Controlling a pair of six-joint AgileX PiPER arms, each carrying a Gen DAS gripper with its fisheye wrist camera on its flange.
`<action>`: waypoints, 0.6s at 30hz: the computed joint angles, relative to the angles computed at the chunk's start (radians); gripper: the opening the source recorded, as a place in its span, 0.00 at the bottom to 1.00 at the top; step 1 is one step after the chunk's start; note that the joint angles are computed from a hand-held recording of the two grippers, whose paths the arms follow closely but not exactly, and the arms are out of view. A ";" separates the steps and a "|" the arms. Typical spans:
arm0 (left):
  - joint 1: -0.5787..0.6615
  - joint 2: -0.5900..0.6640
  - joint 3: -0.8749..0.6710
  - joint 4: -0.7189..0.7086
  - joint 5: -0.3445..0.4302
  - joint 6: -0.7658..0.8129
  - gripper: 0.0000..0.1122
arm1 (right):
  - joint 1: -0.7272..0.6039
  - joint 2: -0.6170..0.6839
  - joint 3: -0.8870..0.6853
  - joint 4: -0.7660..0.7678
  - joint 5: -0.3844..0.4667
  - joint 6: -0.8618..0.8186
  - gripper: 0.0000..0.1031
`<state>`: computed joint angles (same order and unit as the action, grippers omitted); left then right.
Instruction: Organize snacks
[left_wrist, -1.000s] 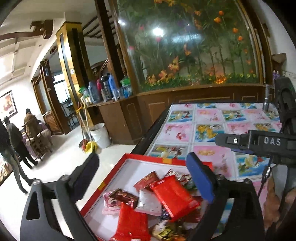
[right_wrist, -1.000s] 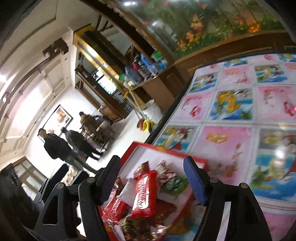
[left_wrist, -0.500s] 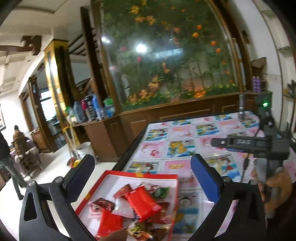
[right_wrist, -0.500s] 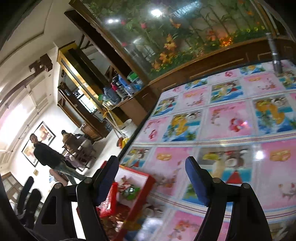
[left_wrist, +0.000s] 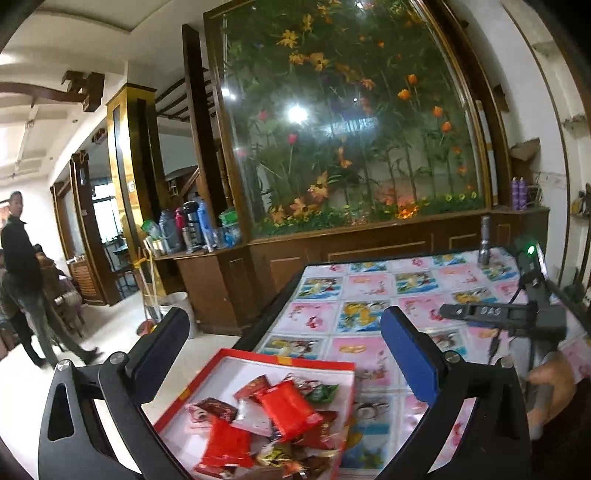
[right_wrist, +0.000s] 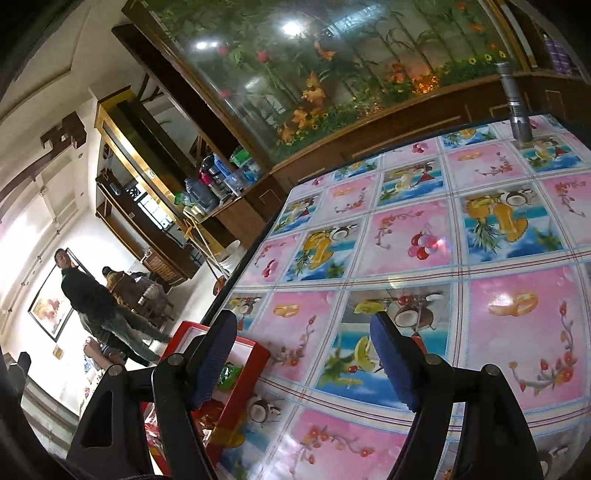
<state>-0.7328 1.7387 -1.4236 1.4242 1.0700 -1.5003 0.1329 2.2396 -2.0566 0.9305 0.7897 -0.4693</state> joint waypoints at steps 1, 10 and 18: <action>0.007 -0.001 0.004 -0.008 -0.005 0.012 0.92 | 0.004 -0.003 0.004 -0.009 -0.005 0.000 0.74; 0.064 0.015 0.002 -0.137 -0.035 0.043 0.92 | 0.031 -0.011 0.017 -0.072 -0.028 0.010 0.74; 0.088 0.077 -0.020 -0.155 0.052 0.050 0.92 | 0.036 -0.005 0.003 -0.089 -0.023 0.024 0.74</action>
<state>-0.6448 1.8156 -1.4432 1.2691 1.1217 -1.4504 0.1687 2.2346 -2.0537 0.8415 0.7669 -0.4450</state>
